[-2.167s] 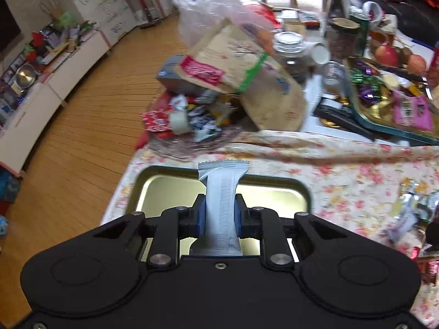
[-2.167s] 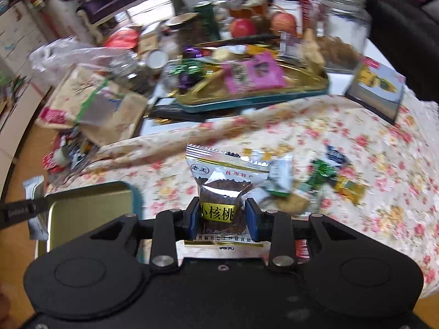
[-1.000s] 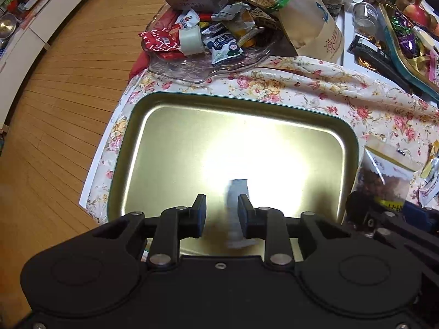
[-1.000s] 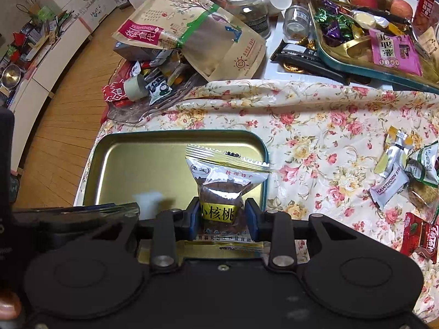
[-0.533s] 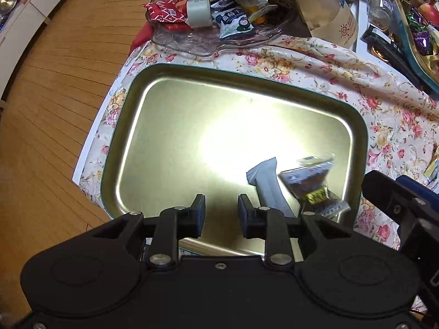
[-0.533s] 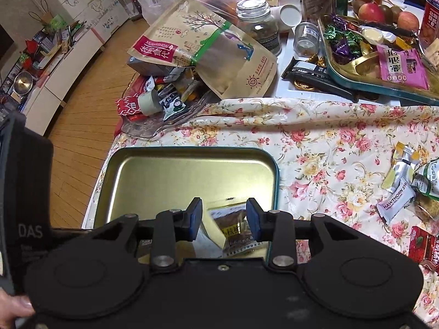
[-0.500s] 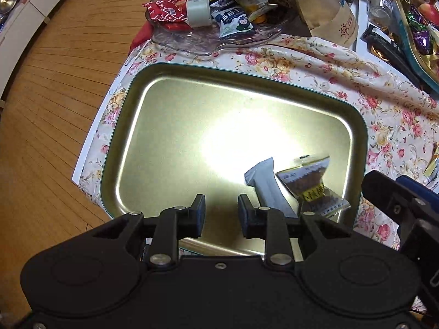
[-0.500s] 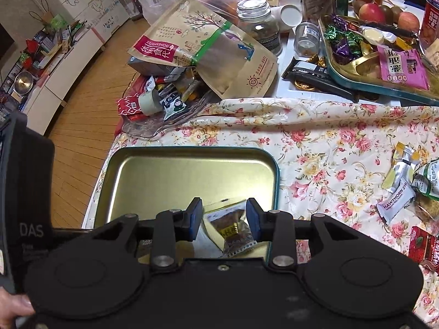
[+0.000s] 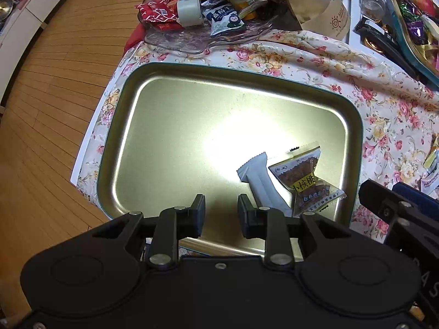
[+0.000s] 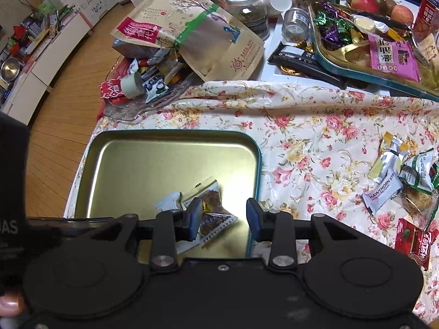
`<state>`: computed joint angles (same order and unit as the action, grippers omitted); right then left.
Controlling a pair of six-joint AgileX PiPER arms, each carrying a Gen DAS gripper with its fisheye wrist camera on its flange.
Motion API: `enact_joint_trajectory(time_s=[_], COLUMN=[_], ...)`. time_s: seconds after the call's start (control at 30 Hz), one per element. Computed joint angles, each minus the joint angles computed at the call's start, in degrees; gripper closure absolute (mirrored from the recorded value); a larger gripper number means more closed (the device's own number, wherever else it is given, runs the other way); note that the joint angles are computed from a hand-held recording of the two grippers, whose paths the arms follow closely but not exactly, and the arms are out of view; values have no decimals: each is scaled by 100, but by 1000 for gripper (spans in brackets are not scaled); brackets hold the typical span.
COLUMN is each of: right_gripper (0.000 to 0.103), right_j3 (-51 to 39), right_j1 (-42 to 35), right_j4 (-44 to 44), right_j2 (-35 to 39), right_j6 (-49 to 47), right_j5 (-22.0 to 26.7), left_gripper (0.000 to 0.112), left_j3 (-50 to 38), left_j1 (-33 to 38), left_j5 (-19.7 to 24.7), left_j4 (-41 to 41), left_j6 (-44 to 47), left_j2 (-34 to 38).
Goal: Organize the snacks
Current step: 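Drop the white strip into the gold tray while the right tool drops the walnut packet, then withdraw both tools from the tray back over the scattered snacks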
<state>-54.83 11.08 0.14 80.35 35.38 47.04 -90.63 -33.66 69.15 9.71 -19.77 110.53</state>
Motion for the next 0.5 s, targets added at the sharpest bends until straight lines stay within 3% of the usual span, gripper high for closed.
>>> enact_joint_trajectory(time_s=[0.5], right_gripper=[64], right_j3=[51], right_j1=[-144], right_j4=[-42], right_j2=[-36], right_j6=[-100], right_j5=[248], left_gripper=[76], left_j3=[-23], left_j1=[-246], left_j5=[54], left_j4=[-3], left_j6=[-56], left_j2=[45])
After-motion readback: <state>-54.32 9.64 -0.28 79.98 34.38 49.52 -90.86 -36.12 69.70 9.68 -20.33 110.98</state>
